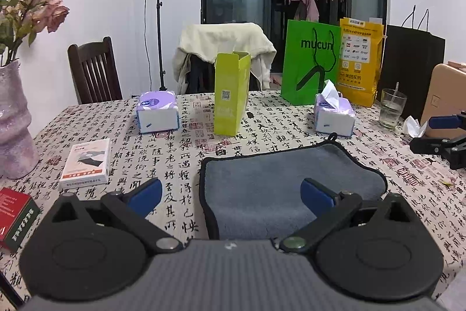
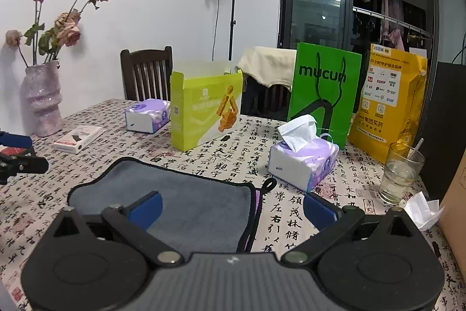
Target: Fold towel
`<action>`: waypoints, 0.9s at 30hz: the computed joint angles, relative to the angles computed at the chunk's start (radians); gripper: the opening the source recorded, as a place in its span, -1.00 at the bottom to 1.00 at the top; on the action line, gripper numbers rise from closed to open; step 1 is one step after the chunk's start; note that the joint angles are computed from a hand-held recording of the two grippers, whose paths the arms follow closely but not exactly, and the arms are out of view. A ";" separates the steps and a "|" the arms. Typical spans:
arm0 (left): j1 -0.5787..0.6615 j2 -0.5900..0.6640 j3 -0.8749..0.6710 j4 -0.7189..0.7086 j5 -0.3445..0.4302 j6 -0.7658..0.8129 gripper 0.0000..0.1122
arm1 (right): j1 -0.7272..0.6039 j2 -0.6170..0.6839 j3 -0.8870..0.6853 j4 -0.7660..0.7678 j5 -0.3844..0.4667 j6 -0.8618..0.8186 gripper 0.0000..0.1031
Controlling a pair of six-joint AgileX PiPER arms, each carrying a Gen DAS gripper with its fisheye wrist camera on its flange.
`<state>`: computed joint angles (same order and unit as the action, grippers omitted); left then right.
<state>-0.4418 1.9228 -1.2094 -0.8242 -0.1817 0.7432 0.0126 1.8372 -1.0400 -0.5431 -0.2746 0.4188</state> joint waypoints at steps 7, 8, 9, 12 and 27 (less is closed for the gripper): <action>-0.023 -0.078 0.113 0.048 -0.047 -0.058 0.84 | 0.012 -0.091 0.103 0.091 -0.021 -0.094 1.00; -0.027 -0.090 0.126 0.040 -0.054 -0.053 0.84 | 0.013 -0.105 0.120 0.100 -0.025 -0.104 1.00; -0.031 -0.100 0.137 0.032 -0.058 -0.046 0.84 | 0.015 -0.117 0.135 0.108 -0.030 -0.112 1.00; -0.046 -0.136 0.172 0.026 -0.076 -0.035 0.84 | 0.009 -0.154 0.173 0.053 -0.038 -0.053 1.00; -0.128 -0.269 0.325 0.003 -0.197 -0.059 0.84 | -0.034 -0.318 0.370 -0.008 -0.119 -0.008 1.00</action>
